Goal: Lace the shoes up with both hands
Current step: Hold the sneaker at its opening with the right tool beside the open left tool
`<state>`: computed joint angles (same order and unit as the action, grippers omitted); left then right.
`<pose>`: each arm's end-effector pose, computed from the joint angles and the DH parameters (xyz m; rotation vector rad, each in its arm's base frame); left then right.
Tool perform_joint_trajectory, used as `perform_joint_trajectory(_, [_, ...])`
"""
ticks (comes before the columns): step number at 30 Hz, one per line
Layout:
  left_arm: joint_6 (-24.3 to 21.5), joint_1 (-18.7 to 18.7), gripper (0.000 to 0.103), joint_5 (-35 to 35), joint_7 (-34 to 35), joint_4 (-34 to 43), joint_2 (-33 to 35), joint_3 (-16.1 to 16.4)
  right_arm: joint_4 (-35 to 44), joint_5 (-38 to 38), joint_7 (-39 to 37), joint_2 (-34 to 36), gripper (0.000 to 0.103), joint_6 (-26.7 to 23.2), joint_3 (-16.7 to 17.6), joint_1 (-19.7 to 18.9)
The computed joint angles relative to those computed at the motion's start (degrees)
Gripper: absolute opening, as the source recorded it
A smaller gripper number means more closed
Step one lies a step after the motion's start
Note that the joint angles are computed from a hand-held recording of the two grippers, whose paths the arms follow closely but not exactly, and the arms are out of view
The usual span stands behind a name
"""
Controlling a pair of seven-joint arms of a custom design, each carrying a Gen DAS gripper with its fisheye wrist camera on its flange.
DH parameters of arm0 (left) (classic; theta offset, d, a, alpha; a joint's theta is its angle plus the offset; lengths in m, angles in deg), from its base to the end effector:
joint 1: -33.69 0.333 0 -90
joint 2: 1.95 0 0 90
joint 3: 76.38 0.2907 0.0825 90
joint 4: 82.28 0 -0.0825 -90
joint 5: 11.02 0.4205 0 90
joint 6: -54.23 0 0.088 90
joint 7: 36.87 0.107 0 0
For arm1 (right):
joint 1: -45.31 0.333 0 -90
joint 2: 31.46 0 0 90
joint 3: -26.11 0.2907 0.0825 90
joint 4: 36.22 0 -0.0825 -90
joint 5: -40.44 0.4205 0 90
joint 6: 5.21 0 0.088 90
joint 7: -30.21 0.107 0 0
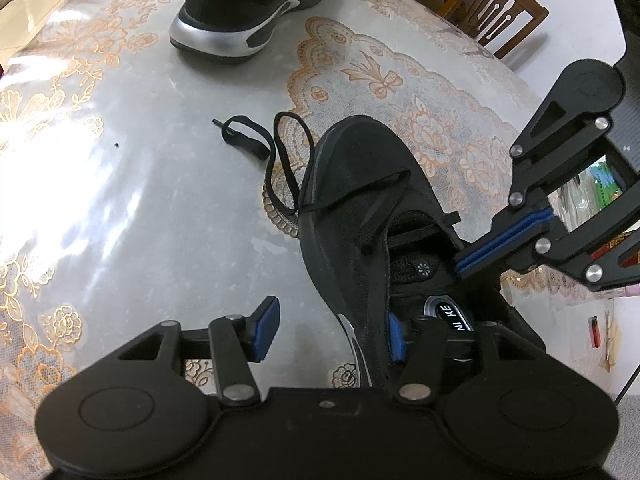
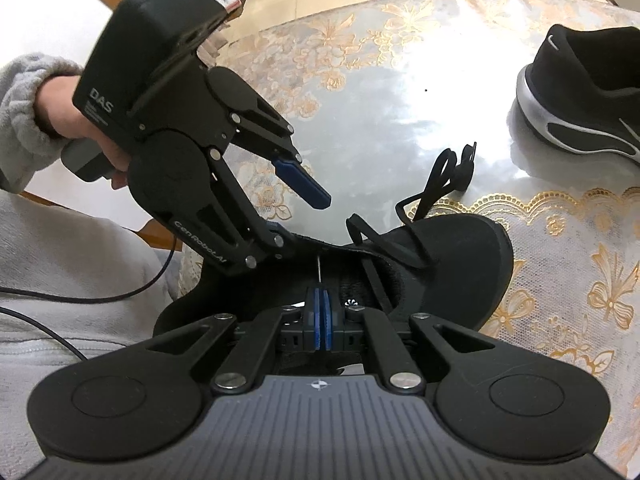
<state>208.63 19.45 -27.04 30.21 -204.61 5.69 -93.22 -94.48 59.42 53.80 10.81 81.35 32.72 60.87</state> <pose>0.5360 -0.3101 0.3444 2.2118 -2.0112 0.7138 0.6871 0.2913 0.3830 -2.8020 0.0919 0.5360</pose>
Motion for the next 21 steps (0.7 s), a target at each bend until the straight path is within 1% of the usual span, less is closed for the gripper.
perform_joint_trajectory(2, [0.1, 0.0, 0.052, -0.1, 0.1, 0.0, 0.1, -0.1, -0.2, -0.4, -0.1, -0.2, 0.004, 0.1, -0.2, 0.1])
perform_joint_trajectory(3, [0.2, 0.0, 0.053, -0.2, 0.1, 0.0, 0.2, -0.1, -0.5, -0.9, -0.2, -0.4, 0.007, 0.3, -0.3, 0.3])
perform_joint_trajectory(6, [0.1, 0.1, 0.053, -0.4, 0.2, 0.5, 0.6, -0.2, -5.5, -2.7, -1.9, -3.5, 0.017, 4.0, -0.8, 1.0])
perform_joint_trajectory(7, [-0.1, 0.0, 0.053, -0.2, 0.2, 0.7, 0.7, -0.2, -5.7, -2.5, -1.7, -3.7, 0.023, 4.1, -0.7, 0.9])
perform_joint_trajectory(9, [-0.4, 0.0, 0.053, 0.2, 0.1, 1.2, 1.0, -0.2, -5.9, -1.9, -1.5, -3.9, 0.030, 4.1, -0.5, 0.6])
perform_joint_trajectory(15, [-0.1, 0.3, 0.053, -0.9, 1.2, 1.5, 1.4, -0.7, -10.2, -1.1, -2.7, -7.0, 0.032, 7.4, -0.3, 0.5])
perform_joint_trajectory(19, [-0.6, 0.4, 0.054, -1.1, 1.7, 1.6, 1.3, -0.7, -14.7, -2.2, -2.7, -9.0, 0.032, 11.8, -0.6, 1.4])
perform_joint_trajectory(21, [-0.6, 0.4, 0.054, -1.2, 1.9, 1.7, 1.4, -0.7, -15.6, -2.6, -2.9, -9.2, 0.032, 12.6, -0.5, 1.6])
